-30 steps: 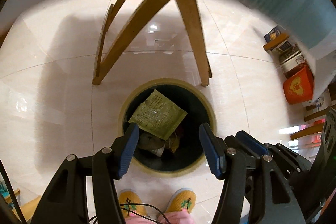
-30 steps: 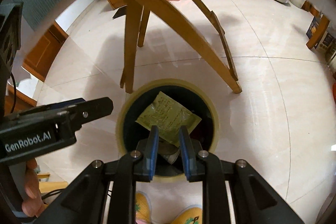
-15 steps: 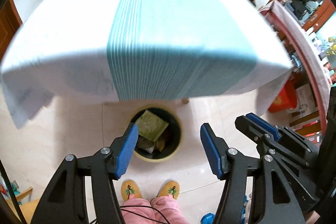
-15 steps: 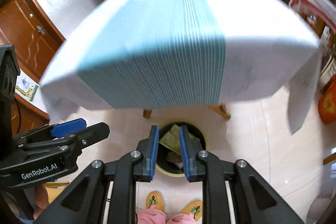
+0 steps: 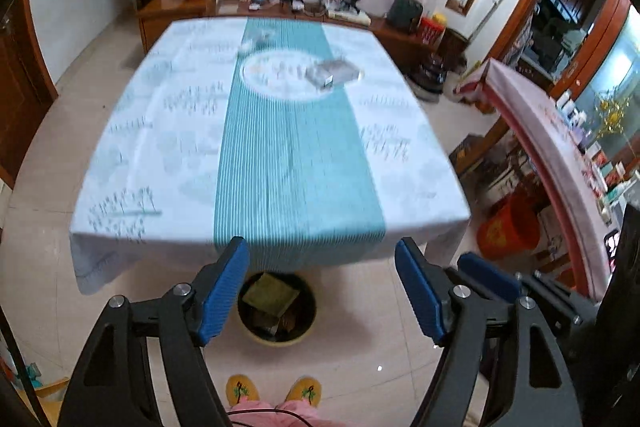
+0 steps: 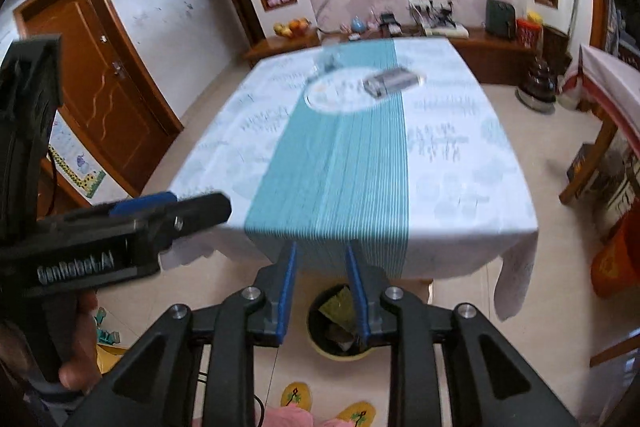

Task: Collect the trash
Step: 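Raise both grippers and move them back over the table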

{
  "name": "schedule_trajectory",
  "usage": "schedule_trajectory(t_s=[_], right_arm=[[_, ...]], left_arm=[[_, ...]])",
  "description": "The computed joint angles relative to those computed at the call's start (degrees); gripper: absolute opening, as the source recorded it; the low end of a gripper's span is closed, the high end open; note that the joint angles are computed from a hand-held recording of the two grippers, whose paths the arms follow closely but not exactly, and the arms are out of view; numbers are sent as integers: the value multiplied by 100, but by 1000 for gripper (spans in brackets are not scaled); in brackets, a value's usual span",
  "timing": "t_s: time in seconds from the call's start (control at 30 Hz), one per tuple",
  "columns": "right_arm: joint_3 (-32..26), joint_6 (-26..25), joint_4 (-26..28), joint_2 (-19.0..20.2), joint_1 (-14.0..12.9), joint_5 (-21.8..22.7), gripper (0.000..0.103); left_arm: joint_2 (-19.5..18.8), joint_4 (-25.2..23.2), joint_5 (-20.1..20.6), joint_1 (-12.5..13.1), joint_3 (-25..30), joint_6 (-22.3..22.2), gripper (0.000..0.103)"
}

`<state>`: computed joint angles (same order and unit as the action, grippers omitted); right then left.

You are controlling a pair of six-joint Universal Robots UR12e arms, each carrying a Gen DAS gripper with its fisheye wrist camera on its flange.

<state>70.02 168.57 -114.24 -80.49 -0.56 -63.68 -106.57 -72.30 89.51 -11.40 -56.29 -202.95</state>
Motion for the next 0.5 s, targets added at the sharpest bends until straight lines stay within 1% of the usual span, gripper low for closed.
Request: schedule_trajectory(t_s=[0.07, 0.13, 0.23, 0.33, 0.43, 0.47, 0.5], right_arm=[[-114, -10, -27, 33, -11, 56, 29], [-249, -24, -129, 87, -12, 63, 40], [-405, 13, -324, 185, -26, 155, 48], [-623, 40, -440, 331, -15, 129, 50], [-959, 162, -481, 542, 16, 66, 50], [-1050, 206, -498, 601, 21, 64, 50], [-1194, 268, -530, 701, 38, 49, 50]], left_arm=[[-116, -45, 131, -23, 284, 28, 76], [-246, -146, 284, -57, 582, 75, 77], [-516, -472, 508, -70, 1154, 142, 79], [-780, -805, 513, -35, 1707, 245, 82], [-1077, -1152, 568, -4, 2307, 500, 85], [-1209, -1264, 586, 11, 2559, 638, 89], [-1341, -1363, 603, 28, 2806, 761, 95]])
